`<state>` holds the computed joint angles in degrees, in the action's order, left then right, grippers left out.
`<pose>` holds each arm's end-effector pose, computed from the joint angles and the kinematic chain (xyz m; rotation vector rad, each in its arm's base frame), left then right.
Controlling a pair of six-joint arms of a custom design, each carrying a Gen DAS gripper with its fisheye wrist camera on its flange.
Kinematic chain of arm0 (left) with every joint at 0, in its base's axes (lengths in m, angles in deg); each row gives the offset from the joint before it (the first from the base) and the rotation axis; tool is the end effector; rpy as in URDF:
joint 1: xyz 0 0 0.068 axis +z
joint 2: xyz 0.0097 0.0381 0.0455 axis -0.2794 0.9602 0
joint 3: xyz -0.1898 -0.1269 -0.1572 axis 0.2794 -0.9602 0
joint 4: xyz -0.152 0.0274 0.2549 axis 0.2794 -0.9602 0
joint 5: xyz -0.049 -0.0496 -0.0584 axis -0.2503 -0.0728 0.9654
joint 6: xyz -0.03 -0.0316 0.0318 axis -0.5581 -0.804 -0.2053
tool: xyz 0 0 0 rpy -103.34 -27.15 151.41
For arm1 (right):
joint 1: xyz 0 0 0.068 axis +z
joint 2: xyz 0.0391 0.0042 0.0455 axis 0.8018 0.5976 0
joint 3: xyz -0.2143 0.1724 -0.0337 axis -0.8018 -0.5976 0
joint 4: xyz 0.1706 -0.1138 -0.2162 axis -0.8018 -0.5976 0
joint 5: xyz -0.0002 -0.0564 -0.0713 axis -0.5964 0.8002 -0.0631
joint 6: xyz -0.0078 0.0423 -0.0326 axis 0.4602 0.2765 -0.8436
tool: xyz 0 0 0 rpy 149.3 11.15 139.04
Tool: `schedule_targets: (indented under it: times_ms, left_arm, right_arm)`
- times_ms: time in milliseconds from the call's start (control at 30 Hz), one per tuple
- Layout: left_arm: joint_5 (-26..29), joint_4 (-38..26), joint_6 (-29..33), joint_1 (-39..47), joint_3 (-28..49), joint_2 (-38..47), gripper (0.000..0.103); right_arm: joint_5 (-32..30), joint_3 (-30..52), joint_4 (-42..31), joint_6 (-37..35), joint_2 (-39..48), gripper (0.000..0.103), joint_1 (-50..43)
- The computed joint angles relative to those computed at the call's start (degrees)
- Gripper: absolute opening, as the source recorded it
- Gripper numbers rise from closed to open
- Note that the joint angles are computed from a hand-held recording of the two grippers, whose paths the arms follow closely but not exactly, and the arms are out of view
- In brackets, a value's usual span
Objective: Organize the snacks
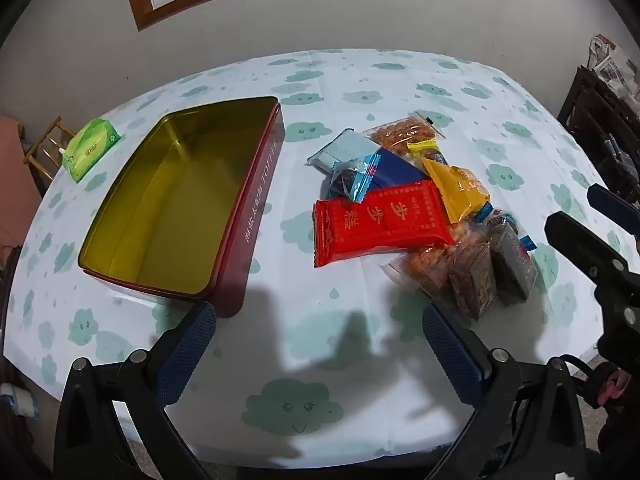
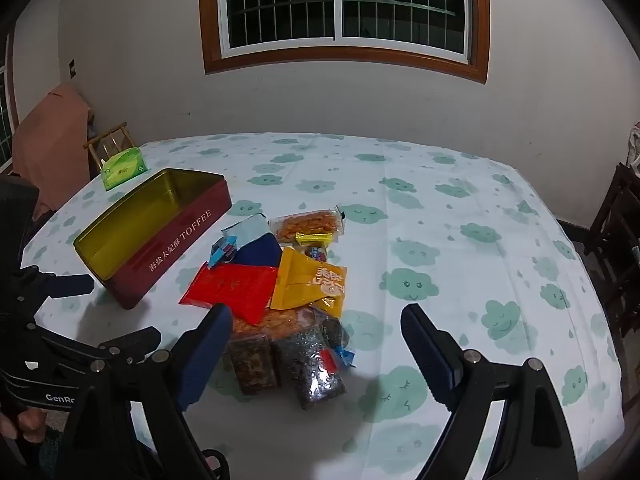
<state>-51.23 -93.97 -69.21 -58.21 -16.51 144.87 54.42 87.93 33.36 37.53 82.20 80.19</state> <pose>0.2833 -0.2442 0.0756 0.4926 2.5320 -0.0740 0.2173 0.0951 0.0983 0.1016 2.3175 -0.0272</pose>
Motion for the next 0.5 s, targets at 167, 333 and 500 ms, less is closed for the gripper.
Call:
schedule_targets:
  times_ms: [167,333,500]
  left_arm:
    - [0.62,-1.08,-1.74,0.47,-0.37,0.26,0.099]
    - [1.92,-2.17,-0.73,0.89,0.78,1.31,0.097]
    - [2.32,-2.53,0.77,0.97,2.33,2.83,0.097]
  right_arm:
    - [-1.70,0.08,0.09,-1.17,-0.10,0.088,-2.11]
    - [-1.12,0.26,1.13,0.18,1.92,0.088,-0.30]
    - [-3.49,1.19,0.55,0.11,2.96,0.088,-1.48]
